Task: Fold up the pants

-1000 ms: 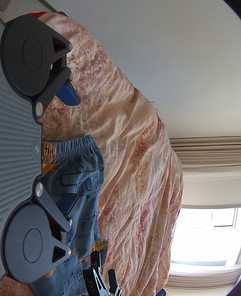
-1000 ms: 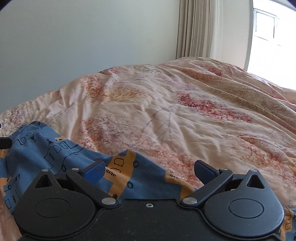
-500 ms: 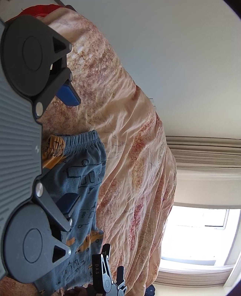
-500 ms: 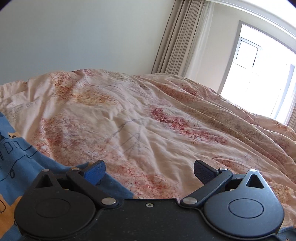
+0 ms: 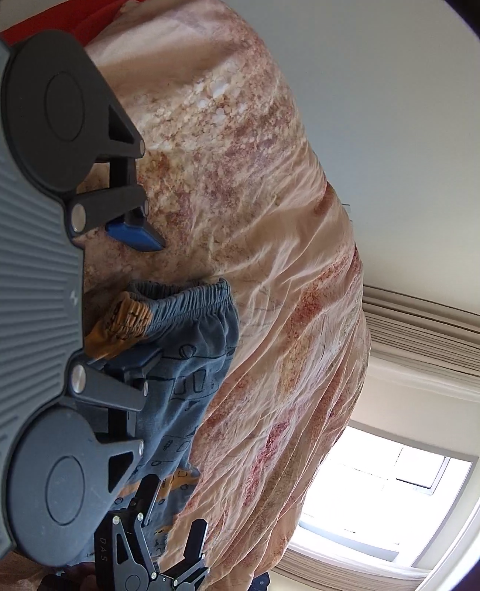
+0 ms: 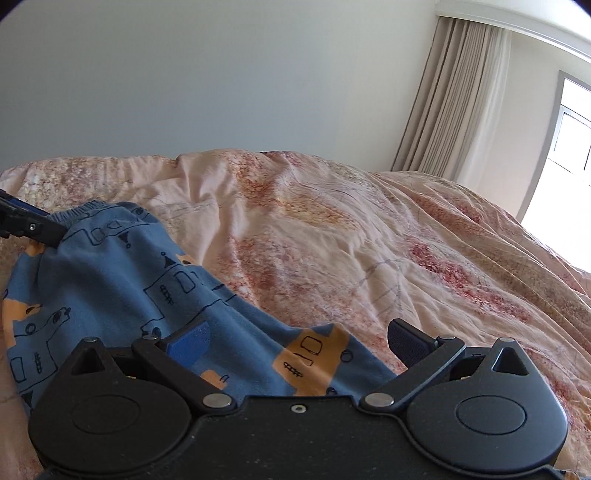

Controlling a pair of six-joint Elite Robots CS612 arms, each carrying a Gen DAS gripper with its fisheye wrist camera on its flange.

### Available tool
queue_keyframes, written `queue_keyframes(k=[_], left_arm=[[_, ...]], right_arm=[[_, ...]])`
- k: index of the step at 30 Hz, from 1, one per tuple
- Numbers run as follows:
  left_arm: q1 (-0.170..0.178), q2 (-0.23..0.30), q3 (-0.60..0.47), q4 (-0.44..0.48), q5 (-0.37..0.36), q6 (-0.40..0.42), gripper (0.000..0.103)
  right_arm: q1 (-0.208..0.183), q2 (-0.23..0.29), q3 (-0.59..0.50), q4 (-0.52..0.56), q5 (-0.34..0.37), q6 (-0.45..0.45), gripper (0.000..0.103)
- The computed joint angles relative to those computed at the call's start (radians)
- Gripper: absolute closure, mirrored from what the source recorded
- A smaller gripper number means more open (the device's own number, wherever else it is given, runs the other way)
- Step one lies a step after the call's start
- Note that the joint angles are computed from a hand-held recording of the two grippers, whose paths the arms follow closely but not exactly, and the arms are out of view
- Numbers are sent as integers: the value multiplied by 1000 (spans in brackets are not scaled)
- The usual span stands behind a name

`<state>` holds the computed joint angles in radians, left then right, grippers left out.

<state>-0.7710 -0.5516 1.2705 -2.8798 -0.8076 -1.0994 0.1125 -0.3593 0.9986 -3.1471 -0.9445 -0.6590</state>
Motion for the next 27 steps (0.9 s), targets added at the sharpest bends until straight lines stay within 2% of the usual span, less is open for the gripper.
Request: queue_keyframes(k=[1,2,3,4,5,10,15,18,21,24,25,27], left_arm=[[4,1,0,-18,-22,1,46],[10,3,0,-35,-49,1,57],[15,3,-1,-46,-81,-7,62],[16,2,-5,-28,-89,-29,67],[16,2,-12,-2,-84,-46,78],[-1,-16,-8,28,-22,-81,87],[-26,-47,25,-46,51,-43,89],[-33,-49,6,36,76,-15,89],[-20,-40,-15,137,36,-66,88],[-6,-29,-24,166,-19,-65,86],[-1,-26,-30,188,-43,-65,83],[0,-27,-30,203,-42,-69,72]], right_arm=[[1,0,1,6,1,-5,1],[1,-1,1,12,2,-7,1],[1,0,1,17,2,-7,1],[0,0,0,21,2,-5,1],[0,0,-1,24,3,-1,1],[-2,1,-4,26,12,12,1],[-1,-3,1,44,7,-9,1],[-2,-4,2,51,13,-12,1],[-2,-4,3,48,14,-9,1],[0,-4,3,49,5,-12,1],[1,-3,2,47,1,-12,1],[2,-2,1,49,-2,-11,1]])
